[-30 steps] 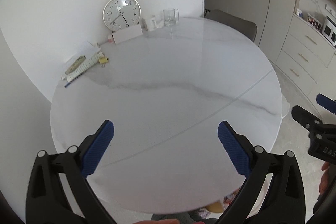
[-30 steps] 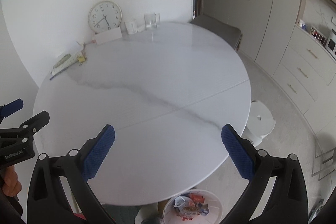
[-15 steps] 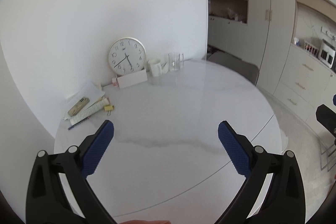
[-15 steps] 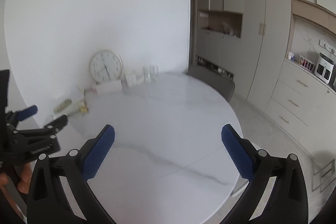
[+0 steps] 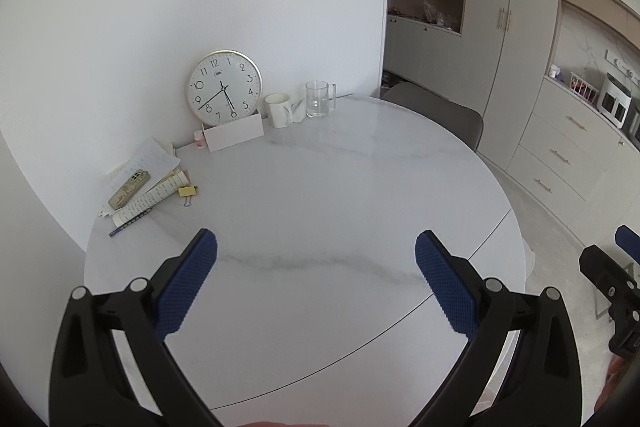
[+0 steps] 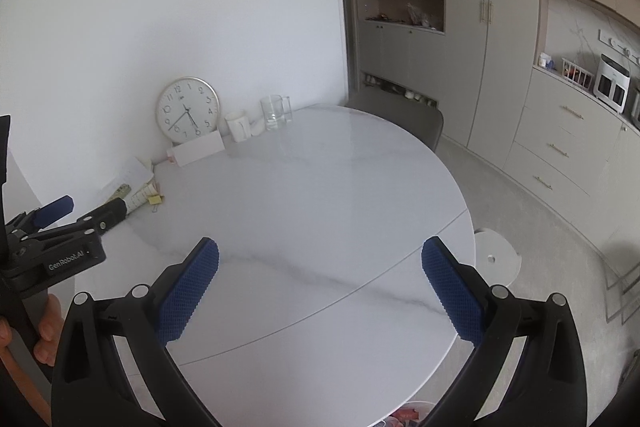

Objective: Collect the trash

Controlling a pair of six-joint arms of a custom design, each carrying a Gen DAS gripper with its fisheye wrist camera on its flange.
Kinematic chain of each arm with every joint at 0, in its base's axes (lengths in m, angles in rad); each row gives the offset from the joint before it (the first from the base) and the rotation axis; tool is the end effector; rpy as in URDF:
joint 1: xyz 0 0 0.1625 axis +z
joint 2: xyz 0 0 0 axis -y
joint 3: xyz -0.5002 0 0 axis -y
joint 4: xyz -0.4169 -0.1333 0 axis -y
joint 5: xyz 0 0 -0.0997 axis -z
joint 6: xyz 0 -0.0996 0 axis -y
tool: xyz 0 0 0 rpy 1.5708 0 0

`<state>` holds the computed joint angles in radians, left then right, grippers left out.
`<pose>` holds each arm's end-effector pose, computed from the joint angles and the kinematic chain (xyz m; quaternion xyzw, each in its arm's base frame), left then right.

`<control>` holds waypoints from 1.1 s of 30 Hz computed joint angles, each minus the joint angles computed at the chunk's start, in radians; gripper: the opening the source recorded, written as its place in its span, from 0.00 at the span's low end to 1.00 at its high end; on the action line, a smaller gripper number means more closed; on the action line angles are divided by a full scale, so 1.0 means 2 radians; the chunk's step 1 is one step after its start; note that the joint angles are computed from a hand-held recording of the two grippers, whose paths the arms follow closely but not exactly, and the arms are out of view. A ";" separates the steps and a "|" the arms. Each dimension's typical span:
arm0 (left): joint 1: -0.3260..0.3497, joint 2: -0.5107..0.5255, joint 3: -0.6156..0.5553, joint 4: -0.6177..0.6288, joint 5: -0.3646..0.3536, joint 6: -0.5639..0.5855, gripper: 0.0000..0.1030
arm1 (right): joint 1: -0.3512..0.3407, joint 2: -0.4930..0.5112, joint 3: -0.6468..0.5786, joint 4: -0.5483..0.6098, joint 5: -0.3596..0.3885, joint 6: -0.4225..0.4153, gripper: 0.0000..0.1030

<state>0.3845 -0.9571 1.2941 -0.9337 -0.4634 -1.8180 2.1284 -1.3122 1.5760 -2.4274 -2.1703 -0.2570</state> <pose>-0.5661 -0.4690 0.3261 0.0004 0.7909 -0.4363 0.4290 0.4141 -0.5184 0.5249 0.2828 -0.8732 0.3182 0.2374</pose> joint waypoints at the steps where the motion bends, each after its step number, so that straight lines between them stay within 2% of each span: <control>1: 0.000 0.001 0.000 0.001 0.001 -0.001 0.92 | -0.001 0.000 0.000 0.000 0.000 -0.001 0.98; 15: -0.003 0.008 -0.005 0.003 0.003 -0.004 0.92 | -0.001 -0.001 0.000 -0.005 -0.004 -0.017 0.98; 33: 0.000 0.004 0.001 -0.006 0.001 0.002 0.92 | -0.001 0.002 -0.005 0.003 -0.005 -0.009 0.98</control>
<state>0.3847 -0.9490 1.2952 -0.9462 -0.4619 -1.8135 2.1258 -1.3079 1.5656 -2.4206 -2.1806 -0.2741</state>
